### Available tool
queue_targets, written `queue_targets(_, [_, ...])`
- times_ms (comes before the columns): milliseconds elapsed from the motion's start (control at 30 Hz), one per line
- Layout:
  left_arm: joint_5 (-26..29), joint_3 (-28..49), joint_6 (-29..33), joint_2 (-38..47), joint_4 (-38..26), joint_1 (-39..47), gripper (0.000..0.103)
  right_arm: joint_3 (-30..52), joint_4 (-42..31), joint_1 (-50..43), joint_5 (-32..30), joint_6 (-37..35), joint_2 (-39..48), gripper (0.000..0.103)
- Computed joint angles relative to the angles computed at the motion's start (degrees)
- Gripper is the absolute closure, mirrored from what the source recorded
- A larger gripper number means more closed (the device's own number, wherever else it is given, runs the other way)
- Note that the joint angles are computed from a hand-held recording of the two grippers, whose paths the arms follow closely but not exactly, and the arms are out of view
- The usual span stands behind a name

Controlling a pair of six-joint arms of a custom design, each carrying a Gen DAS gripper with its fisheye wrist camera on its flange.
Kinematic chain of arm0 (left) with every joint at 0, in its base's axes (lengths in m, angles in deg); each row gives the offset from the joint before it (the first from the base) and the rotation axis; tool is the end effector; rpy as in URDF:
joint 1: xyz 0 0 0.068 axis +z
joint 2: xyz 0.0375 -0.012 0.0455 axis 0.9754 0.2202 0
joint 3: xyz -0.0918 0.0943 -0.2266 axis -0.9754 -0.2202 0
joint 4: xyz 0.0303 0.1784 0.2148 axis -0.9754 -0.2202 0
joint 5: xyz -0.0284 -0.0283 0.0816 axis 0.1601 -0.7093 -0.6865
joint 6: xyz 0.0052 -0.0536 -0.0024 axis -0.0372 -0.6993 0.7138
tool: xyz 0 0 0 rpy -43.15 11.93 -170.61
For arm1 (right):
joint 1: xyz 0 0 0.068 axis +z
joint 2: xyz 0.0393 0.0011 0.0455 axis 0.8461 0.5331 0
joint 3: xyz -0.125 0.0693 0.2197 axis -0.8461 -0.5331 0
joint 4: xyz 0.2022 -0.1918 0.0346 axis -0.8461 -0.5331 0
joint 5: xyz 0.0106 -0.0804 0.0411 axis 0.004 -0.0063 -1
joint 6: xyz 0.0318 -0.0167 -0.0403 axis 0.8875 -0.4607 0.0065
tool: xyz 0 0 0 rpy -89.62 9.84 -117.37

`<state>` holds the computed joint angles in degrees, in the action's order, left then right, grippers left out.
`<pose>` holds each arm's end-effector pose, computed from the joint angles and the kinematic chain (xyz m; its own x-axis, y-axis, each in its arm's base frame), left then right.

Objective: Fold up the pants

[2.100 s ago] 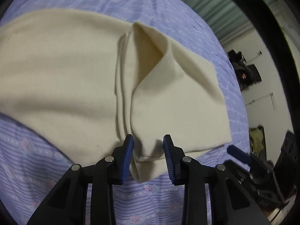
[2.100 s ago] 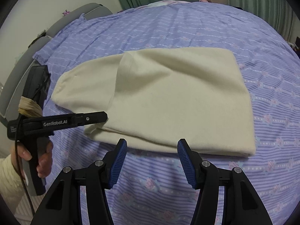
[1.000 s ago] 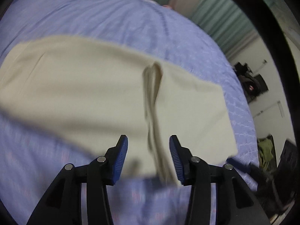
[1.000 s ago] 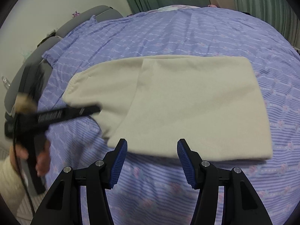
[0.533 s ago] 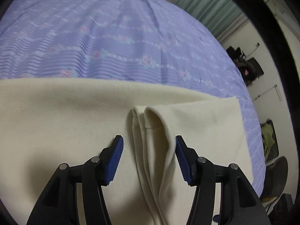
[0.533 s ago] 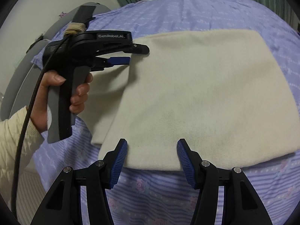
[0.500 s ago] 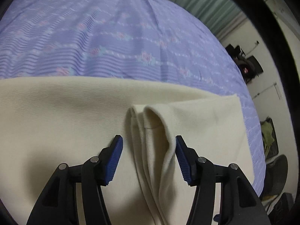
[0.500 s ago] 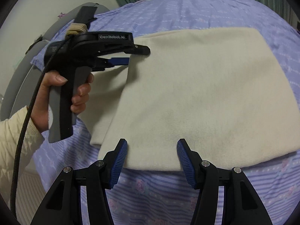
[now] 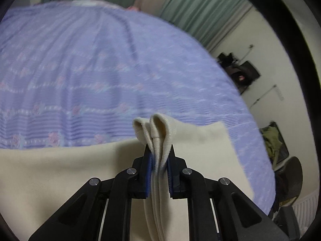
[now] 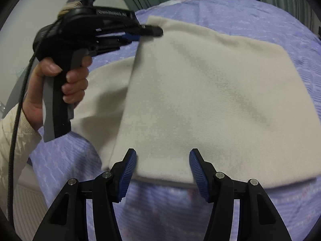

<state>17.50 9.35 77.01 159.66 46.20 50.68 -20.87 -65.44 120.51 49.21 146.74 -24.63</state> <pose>0.3097 -0.1739 0.1725 -0.8261 0.2902 -0.4831 0.5232 0.7134 -0.4662 0.0715 0.1135 0.2188 -0.8659 0.2186 -0.4500 0.0660 0.9415 0.3304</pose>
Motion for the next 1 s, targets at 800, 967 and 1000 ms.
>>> queue_targets(800, [-2.81,-34.11,4.03,-39.11,-10.92,3.6,0.061,7.85,-14.72,12.46,4.73,6.91,-1.81,0.046])
queue_targets(967, [-10.51,-34.38,7.07,-37.38,-10.2,-4.38,0.073,8.35,-13.63,16.95,5.42,8.66,1.33,0.046])
queue_targets(1000, [-10.82,-34.09,7.08,-35.61,-9.44,-4.14,0.093,8.27,-13.28,17.14,5.4,8.71,1.78,0.046])
